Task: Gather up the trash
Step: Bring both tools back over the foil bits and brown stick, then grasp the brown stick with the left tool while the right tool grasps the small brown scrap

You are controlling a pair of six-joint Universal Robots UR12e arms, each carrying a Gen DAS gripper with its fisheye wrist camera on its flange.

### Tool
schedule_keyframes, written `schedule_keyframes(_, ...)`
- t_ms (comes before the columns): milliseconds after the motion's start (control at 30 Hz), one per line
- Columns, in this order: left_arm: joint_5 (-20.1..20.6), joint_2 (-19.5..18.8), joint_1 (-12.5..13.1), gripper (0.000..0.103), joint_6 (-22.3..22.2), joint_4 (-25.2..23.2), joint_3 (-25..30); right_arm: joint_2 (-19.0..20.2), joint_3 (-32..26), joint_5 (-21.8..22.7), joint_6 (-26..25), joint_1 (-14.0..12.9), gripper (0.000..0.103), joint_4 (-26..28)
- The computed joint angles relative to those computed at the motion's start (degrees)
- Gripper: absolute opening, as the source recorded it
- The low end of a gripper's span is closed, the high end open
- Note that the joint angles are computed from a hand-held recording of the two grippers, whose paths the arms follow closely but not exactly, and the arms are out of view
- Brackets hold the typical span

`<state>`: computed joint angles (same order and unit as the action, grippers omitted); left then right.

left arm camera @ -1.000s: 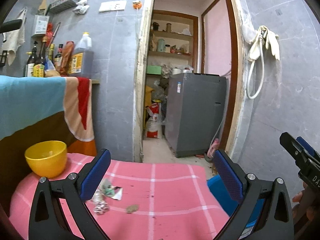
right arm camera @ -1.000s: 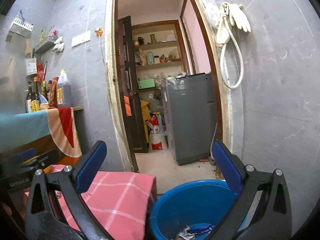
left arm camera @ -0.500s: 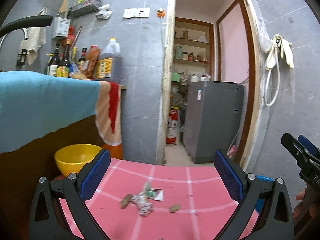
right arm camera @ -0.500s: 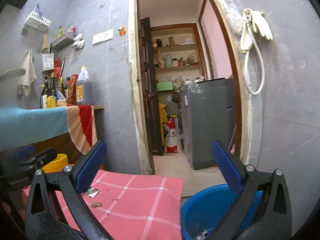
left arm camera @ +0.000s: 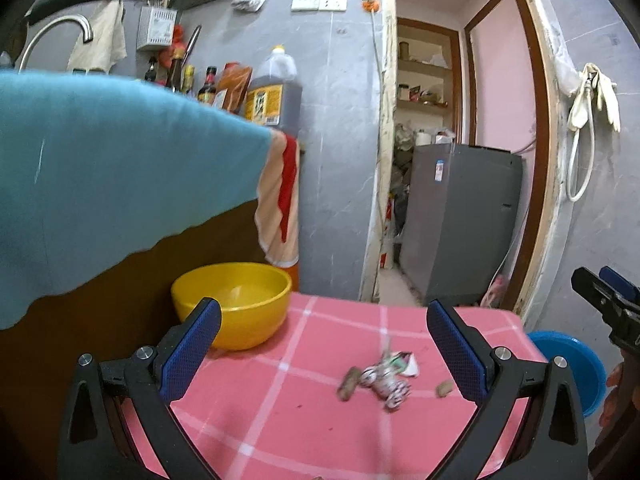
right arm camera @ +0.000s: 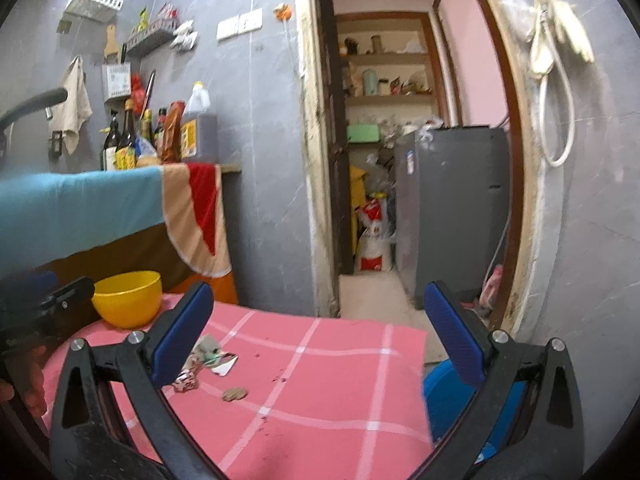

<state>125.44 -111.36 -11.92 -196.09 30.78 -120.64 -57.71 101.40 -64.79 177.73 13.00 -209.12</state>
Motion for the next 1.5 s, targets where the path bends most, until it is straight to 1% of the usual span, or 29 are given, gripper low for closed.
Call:
schedule_keyframes(100,-2.16,0.49,1.01,0.101,-0.71,-1.62,-1.00,0.16,-0.64,0.11,-1.93,0.77,0.103,3.44)
schedule_keyframes(233,-5.67,1.08,2.30,0.101,-2.04,-5.39,-1.49,0.35,-1.61,0.59,-4.64,1.65,0.103,8.45)
schedule_keyframes(300,-7.88,1.37,2.98,0.101,-2.62,-7.88,-1.49,0.41,-1.91,0.66,-6.11,1.94,0.103,10.71)
schedule_keyframes(400,-9.90,1.68,3.63,0.100,-3.78,-11.55,-1.27,0.41,-2.50,0.72,-8.55,2.30,0.103,14.98)
schedule_keyframes(467,-11.97,1.97,4.27,0.100,-4.77,-13.90,-1.14,0.47,-2.93,1.15,-9.58,2.45,0.103,17.77)
schedule_keyframes(567,-15.52,2.42,5.22,0.091,-5.32,-17.42,-0.90,0.46,-3.81,1.61,-11.67,2.77,0.103,23.29)
schedule_keyframes(633,-17.38,2.57,5.69,0.080,-5.33,-19.70,-0.57,0.55,-4.46,1.45,-13.05,3.07,0.103,26.93)
schedule_keyframes(667,-18.51,2.65,5.90,0.077,-5.13,-20.70,-0.46,0.54,-4.70,1.37,-13.60,3.17,0.103,28.51)
schedule_keyframes(733,-20.16,2.67,6.15,0.069,-4.42,-22.65,-0.04,0.59,-5.32,1.15,-14.83,3.42,0.103,31.95)
schedule_keyframes(867,-22.10,2.43,6.40,0.058,-2.55,-26.29,1.01,0.63,-6.31,0.78,-16.75,3.74,0.102,37.81)
schedule_keyframes(933,-23.11,2.33,6.59,0.050,-2.05,-27.80,1.44,0.65,-6.86,0.75,-17.58,3.84,0.100,40.64)
schedule_keyframes(1133,-25.62,1.98,7.17,0.037,-0.55,-31.92,2.76,1.04,-8.86,1.72,-19.67,4.00,0.094,49.33)
schedule_keyframes(1200,-25.70,1.82,7.13,0.036,0.10,-33.02,3.21,1.21,-9.58,1.88,-20.78,4.17,0.090,52.32)
schedule_keyframes(1300,-26.24,1.66,7.19,0.034,0.42,-33.65,3.59,1.40,-10.37,1.65,-22.16,4.48,0.086,55.23)
schedule_keyframes(1400,-26.21,1.67,7.30,0.028,0.17,-34.72,3.97,1.39,-10.48,0.67,-23.07,4.85,0.083,55.55)
schedule_keyframes(1467,-26.52,1.68,7.40,0.024,0.27,-34.71,3.93,1.30,-10.37,-0.20,-23.69,5.13,0.078,55.35)
schedule_keyframes(1500,-26.62,1.73,7.41,0.021,0.41,-34.65,3.86,1.26,-10.28,-0.64,-24.12,5.29,0.073,55.17)
